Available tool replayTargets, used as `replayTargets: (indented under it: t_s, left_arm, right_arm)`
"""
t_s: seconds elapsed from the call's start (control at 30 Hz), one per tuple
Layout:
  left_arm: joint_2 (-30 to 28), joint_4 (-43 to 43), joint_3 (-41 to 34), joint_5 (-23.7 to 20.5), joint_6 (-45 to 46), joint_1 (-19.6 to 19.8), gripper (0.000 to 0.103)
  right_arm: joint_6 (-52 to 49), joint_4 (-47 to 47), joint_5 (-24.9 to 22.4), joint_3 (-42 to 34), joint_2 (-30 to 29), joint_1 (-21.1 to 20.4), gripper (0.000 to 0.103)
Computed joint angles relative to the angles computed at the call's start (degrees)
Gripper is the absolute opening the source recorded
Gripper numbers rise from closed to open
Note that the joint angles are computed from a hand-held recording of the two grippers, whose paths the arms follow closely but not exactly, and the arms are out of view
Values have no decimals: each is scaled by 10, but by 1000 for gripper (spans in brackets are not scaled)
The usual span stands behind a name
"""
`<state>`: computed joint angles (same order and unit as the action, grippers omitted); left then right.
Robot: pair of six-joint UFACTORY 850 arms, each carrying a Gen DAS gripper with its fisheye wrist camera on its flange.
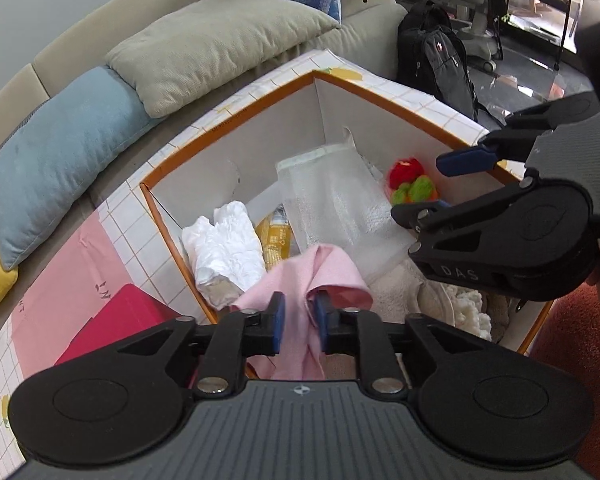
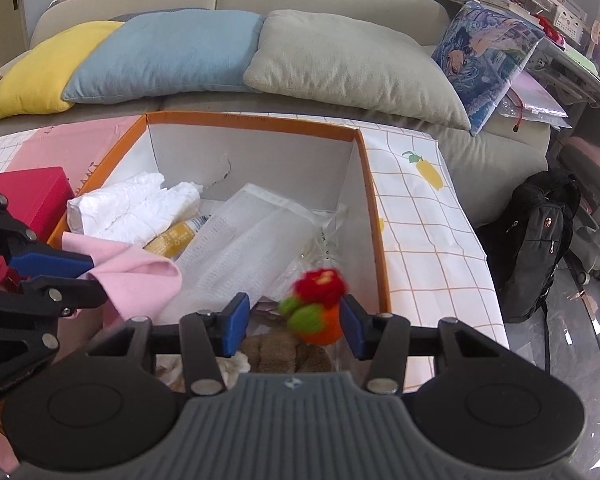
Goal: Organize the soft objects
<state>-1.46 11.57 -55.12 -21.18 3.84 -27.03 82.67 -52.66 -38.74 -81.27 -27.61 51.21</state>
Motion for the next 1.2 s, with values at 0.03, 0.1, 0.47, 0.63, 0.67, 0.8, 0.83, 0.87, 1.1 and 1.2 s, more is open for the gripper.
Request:
replayTargets:
  t_s: [0.03, 0.1, 0.47, 0.63, 0.67, 0.8, 0.83, 0.87, 1.1, 1.2]
  left_arm:
    - [4, -7, 2, 6, 5, 2, 39]
    - [14, -42, 6, 14, 37, 7, 52]
    - [92, -265, 34, 31, 245, 50, 72]
    - [147, -364, 56, 52, 334, 71, 73]
    - [161, -376, 63, 62, 343, 74, 73]
    - [213, -471, 84, 86, 413, 95, 77]
    - [224, -500, 89, 88, 433, 101, 78]
    - [236, -522, 93, 90, 448, 107, 79]
    - [322, -576, 129, 109, 475, 143, 81]
    - [355, -554, 145, 110, 449, 157, 81]
  right_arm:
    - [-4, 4, -4, -3, -1, 1, 55]
    - [-9, 5, -13, -9, -2, 4, 61]
    - [-56, 19, -68, -55, 2, 23, 82]
    - [-56, 5, -87, -71, 19, 40, 88]
    - [-53, 1, -90, -75, 23, 44, 88]
    - [-7, -62, -110, -81, 43, 75, 95]
    - [9, -81, -116, -82, 47, 84, 97]
    - [23, -99, -121, -82, 52, 93, 97]
    - [120, -143, -112, -70, 86, 142, 99]
    - [161, -149, -116, -66, 93, 162, 100]
